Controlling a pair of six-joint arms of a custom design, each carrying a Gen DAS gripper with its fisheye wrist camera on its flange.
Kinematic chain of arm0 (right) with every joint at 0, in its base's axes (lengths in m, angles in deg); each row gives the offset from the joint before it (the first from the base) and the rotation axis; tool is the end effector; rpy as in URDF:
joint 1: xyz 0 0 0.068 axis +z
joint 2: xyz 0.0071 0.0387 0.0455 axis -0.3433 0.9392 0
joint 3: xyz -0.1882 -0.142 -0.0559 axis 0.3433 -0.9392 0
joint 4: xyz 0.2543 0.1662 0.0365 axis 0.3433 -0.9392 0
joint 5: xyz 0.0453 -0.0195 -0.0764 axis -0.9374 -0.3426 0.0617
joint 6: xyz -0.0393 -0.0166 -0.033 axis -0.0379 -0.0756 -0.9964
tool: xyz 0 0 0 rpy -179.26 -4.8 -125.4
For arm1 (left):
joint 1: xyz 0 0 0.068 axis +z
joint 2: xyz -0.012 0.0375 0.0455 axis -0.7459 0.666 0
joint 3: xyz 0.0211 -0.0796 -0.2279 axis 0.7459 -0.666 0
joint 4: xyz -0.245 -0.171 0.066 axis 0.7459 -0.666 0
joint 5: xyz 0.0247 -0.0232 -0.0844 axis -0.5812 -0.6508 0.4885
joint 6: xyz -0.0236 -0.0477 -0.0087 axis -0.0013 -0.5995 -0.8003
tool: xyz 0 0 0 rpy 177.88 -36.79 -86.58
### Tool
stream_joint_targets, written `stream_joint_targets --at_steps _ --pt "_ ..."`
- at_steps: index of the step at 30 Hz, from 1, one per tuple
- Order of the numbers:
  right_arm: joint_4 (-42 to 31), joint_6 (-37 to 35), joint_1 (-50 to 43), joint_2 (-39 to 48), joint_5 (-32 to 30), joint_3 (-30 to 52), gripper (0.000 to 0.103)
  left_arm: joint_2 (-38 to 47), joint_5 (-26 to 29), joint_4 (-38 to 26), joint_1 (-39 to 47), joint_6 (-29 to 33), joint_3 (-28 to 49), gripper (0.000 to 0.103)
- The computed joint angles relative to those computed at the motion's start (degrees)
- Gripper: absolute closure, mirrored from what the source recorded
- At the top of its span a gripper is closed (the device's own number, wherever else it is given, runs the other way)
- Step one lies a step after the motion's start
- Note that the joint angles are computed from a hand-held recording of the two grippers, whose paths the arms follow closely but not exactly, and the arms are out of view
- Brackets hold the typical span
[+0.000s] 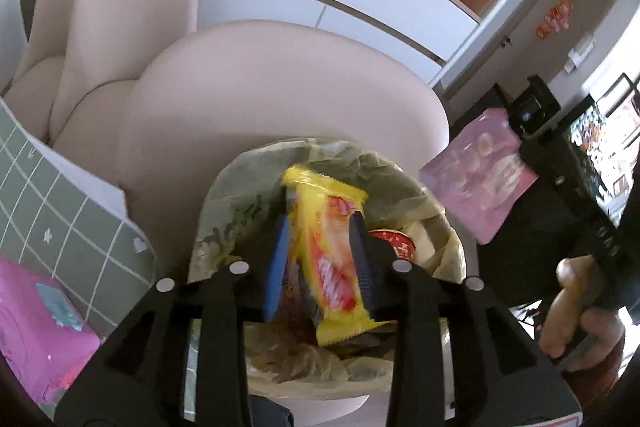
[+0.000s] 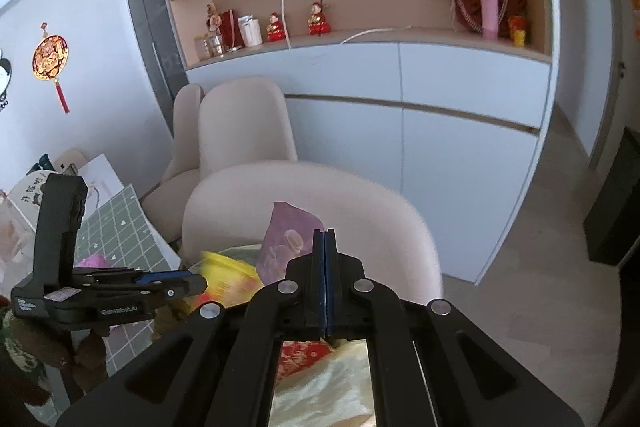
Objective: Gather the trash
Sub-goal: 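Carry the yellow packet with the left gripper while the right carries the lilac wrapper to the bin, then open both grippers over the bin to drop the packet and wrapper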
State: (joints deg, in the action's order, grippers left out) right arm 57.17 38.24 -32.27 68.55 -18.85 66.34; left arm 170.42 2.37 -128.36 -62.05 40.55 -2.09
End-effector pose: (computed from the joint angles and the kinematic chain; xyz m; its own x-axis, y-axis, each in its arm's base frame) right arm 0.2633 -0.0471 0.2604 -0.6083 0.1966 -0.7690 0.0392 0.9751 0.2182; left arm 0.3619 -0.1048 0.2262 -0.8244 0.2396 -0.5129 0.4590 0.8132 -0.3579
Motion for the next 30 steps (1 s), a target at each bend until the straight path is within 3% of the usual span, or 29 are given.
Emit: stream_joint_targets --at_steps 6,12,18,21,26,30 --pt "3.3 2.8 8.5 8.8 1.7 1.3 0.100 -9.1 -4.6 0.1 4.3 2.7 -6.3 0.066" --pt "4.0 2.2 15.5 15.7 5.6 1.5 0.100 -23.2 -3.0 -4.6 11.9 8.4 -14.9 0.057" --pt "1.4 3.4 17.8 15.7 9.8 0.1 0.100 -40.3 -1.9 -10.7 24.3 12.1 -24.7 0.055" --pt "-1.4 2.5 17.5 15.5 9.0 0.6 0.100 -43.2 0.0 -14.5 30.6 12.6 -26.0 0.048" --pt "-3.2 0.8 18.4 11.8 6.5 -1.0 0.099 -45.8 -2.8 -14.8 35.6 12.2 -28.7 0.043" --pt "-3.3 2.1 18.7 9.6 6.6 -1.8 0.097 -50.6 -2.5 -15.9 41.7 15.5 -31.2 0.028"
